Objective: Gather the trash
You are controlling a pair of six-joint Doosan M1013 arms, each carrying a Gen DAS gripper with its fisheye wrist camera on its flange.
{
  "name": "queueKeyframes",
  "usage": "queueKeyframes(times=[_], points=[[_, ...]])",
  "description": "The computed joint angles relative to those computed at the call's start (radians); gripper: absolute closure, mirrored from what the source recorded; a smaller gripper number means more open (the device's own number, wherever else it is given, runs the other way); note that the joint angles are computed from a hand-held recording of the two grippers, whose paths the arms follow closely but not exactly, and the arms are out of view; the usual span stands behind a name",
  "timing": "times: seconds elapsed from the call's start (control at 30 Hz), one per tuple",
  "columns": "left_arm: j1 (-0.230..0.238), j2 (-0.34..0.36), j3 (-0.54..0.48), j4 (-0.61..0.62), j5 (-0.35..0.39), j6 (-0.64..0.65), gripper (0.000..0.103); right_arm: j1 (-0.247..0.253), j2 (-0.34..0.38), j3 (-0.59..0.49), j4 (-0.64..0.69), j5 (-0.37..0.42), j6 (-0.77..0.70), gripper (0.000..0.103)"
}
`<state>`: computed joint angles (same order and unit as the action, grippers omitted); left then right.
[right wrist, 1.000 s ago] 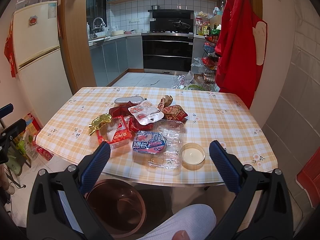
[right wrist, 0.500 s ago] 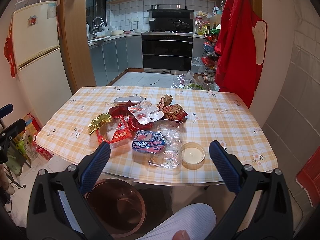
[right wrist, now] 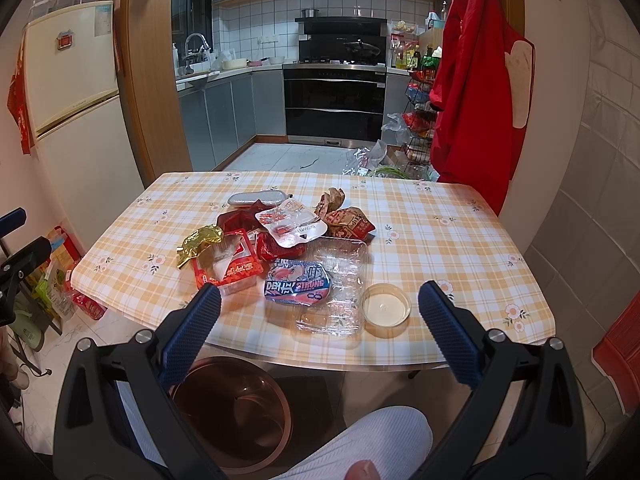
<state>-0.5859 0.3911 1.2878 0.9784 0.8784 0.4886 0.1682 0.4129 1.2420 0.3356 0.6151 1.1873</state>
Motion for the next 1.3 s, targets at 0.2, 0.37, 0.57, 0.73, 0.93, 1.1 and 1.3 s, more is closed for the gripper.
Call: queueKeyframes(times=[0.2,0.37,0.57,0.73,0.93,1.1,1.3], points=[[-0.006,0.006,-0.002,-0.016,0.008,0.002,0.005,0.000,0.001,0.004,0.008,-0.007,-0.004,0.006],[0.012,-0.009,0.025,-0.024,-0.038,-0.054,0.005,-0.006,-0.001,0.030,0.045,-0.042,-0.026,0.006],[0.041,-0.019,0.073,-0.025,-0.104,-0.163,0.005,-0.012,0.007,0.052,0.127,-0.087,-0.071,0.005],[0.066,-0.017,0.114,-0.078,-0.185,-0.173,0.005,-0.014,0.027,0.070,0.187,-0.121,-0.075,0.005],[0.087,0.009,0.121,-0.128,-0.195,-0.196,0.005,-0.005,0.066,0.054,0.170,-0.070,-0.090,0.005],[0.095,0.045,0.107,-0.149,-0.169,-0.130,0.005,0.007,0.103,0.025,0.066,-0.022,0.003,0.005],[0.116,0.088,0.081,-0.251,-0.172,-0.028,0.005,0.022,0.157,-0.013,-0.107,0.033,0.080,0.006]])
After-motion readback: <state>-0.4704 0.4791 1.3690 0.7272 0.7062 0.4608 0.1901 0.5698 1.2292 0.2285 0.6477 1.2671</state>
